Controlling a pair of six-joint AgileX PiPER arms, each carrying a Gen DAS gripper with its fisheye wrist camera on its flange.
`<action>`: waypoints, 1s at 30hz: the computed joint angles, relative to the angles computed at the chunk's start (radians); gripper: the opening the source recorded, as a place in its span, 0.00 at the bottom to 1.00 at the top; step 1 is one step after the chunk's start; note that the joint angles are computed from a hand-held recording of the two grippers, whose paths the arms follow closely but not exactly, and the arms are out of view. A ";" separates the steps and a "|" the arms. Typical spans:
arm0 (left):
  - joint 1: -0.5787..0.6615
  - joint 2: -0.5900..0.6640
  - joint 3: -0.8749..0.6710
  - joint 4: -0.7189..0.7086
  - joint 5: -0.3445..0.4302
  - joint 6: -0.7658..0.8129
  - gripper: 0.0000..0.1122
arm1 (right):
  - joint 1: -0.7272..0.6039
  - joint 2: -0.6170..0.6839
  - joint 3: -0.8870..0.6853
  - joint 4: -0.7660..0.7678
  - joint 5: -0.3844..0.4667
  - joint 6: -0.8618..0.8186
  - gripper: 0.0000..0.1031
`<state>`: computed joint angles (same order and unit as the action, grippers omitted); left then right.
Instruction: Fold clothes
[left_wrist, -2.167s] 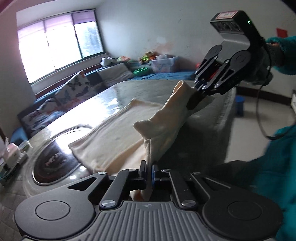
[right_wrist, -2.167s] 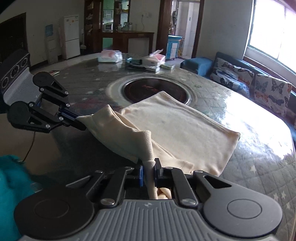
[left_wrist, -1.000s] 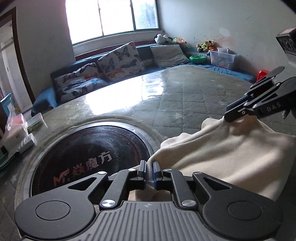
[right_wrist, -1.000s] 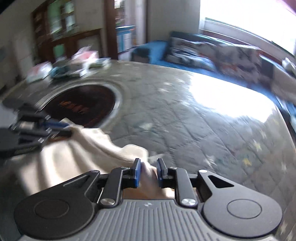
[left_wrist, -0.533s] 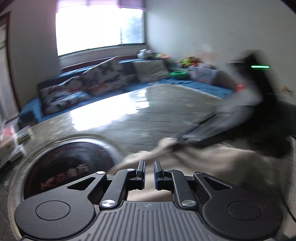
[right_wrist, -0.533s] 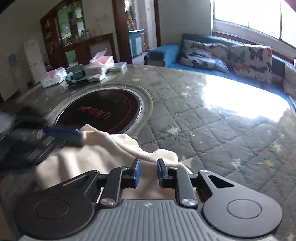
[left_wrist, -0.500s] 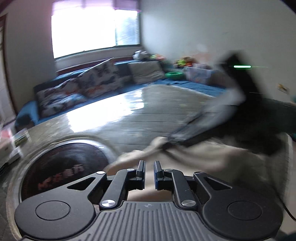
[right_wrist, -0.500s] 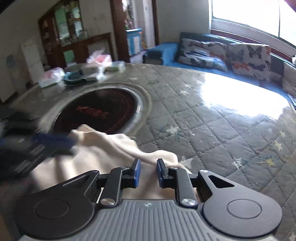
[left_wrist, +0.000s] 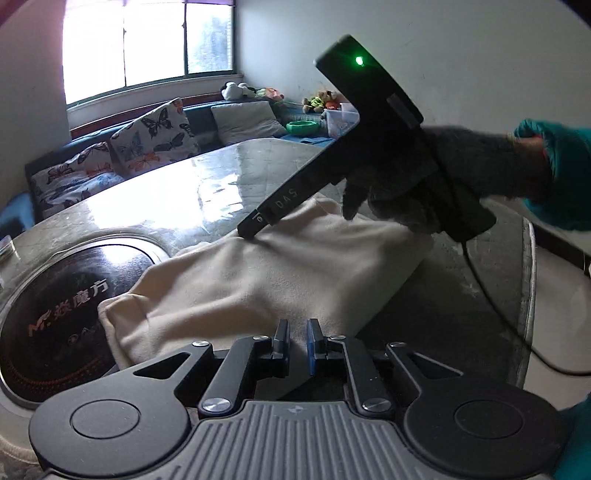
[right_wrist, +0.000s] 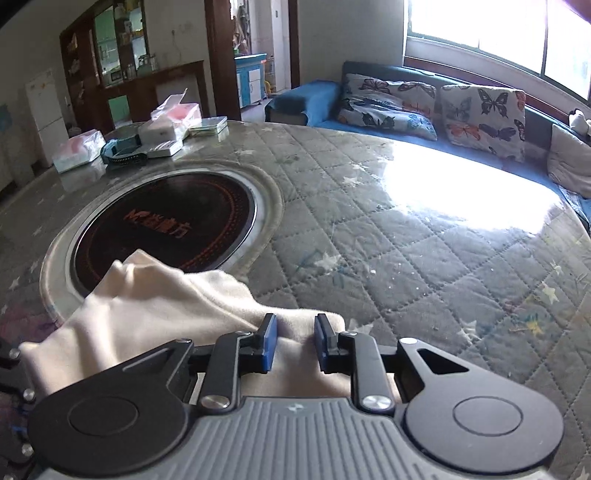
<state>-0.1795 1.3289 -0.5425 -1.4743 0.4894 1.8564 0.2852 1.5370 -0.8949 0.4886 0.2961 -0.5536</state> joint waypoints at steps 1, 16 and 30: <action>0.031 -0.002 -0.017 0.018 0.032 -0.031 0.10 | 0.009 -0.005 0.000 -0.045 -0.009 0.046 0.20; 0.192 0.053 -0.071 0.138 0.096 -0.225 0.10 | 0.181 0.103 -0.097 -0.146 -0.035 0.155 0.22; 0.123 0.151 -0.235 0.180 -0.010 -0.380 0.10 | 0.030 -0.110 0.042 -0.026 0.033 0.009 0.23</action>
<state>-0.0565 1.4798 -0.7779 -1.2940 0.4792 1.4769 0.3150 1.4267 -0.8531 0.4627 0.3291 -0.5447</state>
